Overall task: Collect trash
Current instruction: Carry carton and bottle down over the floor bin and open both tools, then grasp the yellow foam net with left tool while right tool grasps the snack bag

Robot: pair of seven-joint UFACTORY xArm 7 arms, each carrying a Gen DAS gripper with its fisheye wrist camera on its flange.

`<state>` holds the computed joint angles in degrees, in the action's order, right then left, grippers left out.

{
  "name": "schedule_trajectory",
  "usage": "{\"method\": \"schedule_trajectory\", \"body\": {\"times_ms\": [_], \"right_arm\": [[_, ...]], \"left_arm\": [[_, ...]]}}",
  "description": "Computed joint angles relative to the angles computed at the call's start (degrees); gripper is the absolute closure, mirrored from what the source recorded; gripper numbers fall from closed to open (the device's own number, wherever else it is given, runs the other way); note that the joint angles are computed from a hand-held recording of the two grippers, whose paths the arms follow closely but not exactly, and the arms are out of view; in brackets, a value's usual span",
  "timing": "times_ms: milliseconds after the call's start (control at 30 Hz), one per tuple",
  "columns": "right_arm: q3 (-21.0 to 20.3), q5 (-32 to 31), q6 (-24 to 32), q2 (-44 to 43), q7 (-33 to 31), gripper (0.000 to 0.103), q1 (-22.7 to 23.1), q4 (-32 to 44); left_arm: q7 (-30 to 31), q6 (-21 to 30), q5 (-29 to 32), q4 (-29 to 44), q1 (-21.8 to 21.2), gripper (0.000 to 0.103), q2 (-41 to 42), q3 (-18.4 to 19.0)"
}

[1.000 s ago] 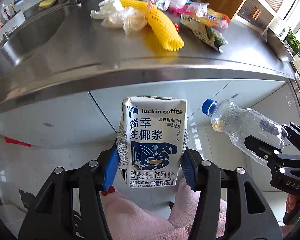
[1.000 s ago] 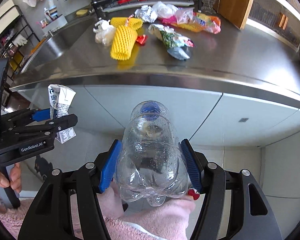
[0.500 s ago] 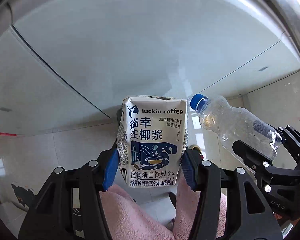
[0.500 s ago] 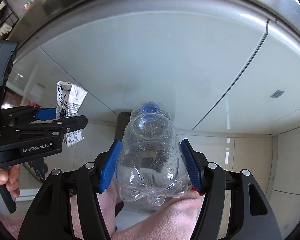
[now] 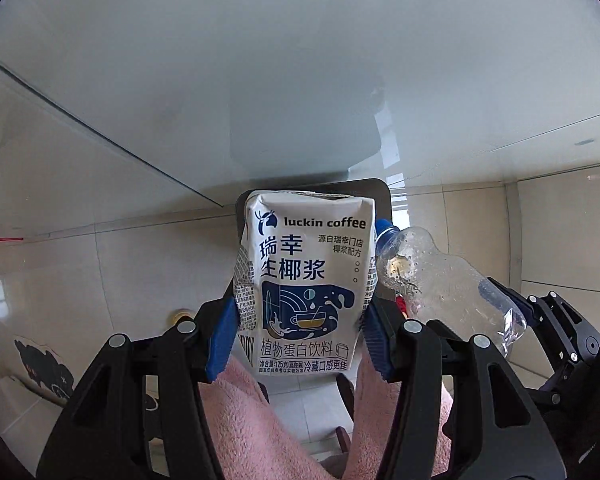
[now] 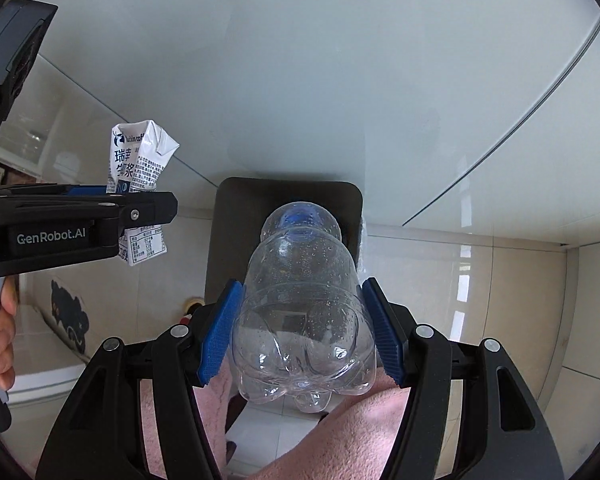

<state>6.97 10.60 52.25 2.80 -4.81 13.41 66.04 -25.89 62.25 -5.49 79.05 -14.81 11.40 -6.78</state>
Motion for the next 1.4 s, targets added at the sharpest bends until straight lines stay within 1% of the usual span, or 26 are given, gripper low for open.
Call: {"method": "schedule_trajectory", "body": {"times_ms": [167,200,233,267,333,367,533,700,800,867,900,1000,1033,1167,1267,1400], "right_arm": [[-0.17,0.5,0.3,1.67,-0.37,0.039,-0.24,1.39],[-0.22,0.31,0.24,1.58,-0.14,0.039,-0.29,1.35],[-0.6,0.27,1.17,1.54,-0.98,0.03,-0.81,2.09],[-0.6,-0.37,1.21,1.52,-0.61,0.023,-0.82,2.2],[-0.6,-0.59,0.8,1.31,-0.01,0.02,-0.89,2.15],[-0.65,-0.66,0.92,1.29,0.25,0.02,-0.98,2.33],[-0.61,-0.96,0.77,0.84,0.99,0.02,-1.08,2.46],[-0.77,-1.61,2.29,-0.28,1.19,0.019,-1.27,3.66],[-1.1,-2.2,3.89,-1.81,1.22,0.014,-1.63,5.04],[-1.28,-3.45,4.18,-3.02,1.96,0.008,-1.84,6.07],[-1.39,-3.79,4.46,-3.71,2.13,0.007,-1.98,6.9],[-1.93,-2.61,6.14,-5.44,1.77,0.007,-2.58,10.25],[-2.12,-2.25,6.45,-5.84,1.74,0.004,-2.81,11.48],[-2.79,-1.47,6.47,-6.65,0.61,0.003,-3.7,17.33],[-2.68,-2.23,4.12,-7.0,0.3,0.003,-3.99,20.87],[-2.76,-2.8,0.5,-4.86,-0.14,0.003,-4.33,26.73]], "left_arm": [[0.32,-0.31,-0.18,-0.92,0.05,0.05,-1.49,-0.03],[0.27,-0.38,0.1,-0.98,0.04,0.048,-1.69,0.02],[0.06,-0.47,0.14,-1.08,-0.08,0.039,-1.97,-0.07],[-0.04,-0.6,0.3,-1.23,-0.14,0.033,-2.18,-0.11],[-0.24,-0.64,1.03,-1.23,-0.36,0.026,-2.47,-0.16],[-0.33,-0.62,1.26,-1.19,-0.44,0.024,-2.61,-0.19],[-0.86,-0.06,2.2,-0.67,-0.5,0.023,-3.21,-0.09],[-1.89,2.09,4.51,0.52,-0.75,0.019,-4.98,-0.06],[-3.61,3.02,5.83,1.02,-1.27,0.017,-6.51,-0.4],[-4.02,4.38,6.57,1.8,-1.49,0.015,-8.26,-0.64],[-4.45,5.07,7.07,2.33,-1.63,0.014,-9.26,-0.8],[-5.82,6.74,9.23,4.41,-1.74,0.01,-11.73,-1.13],[-6.69,7.84,10.17,6.26,-1.82,0.008,-11.81,-1.35],[-7.45,9.35,11.78,11.03,-1.65,0.008,-13.2,-1.62],[-6.43,10.18,13.41,16.35,-1.67,0.008,-12.44,-1.87],[-4.65,11.18,15.1,24.48,-2.02,0.008,-8.32,-1.64]]}}
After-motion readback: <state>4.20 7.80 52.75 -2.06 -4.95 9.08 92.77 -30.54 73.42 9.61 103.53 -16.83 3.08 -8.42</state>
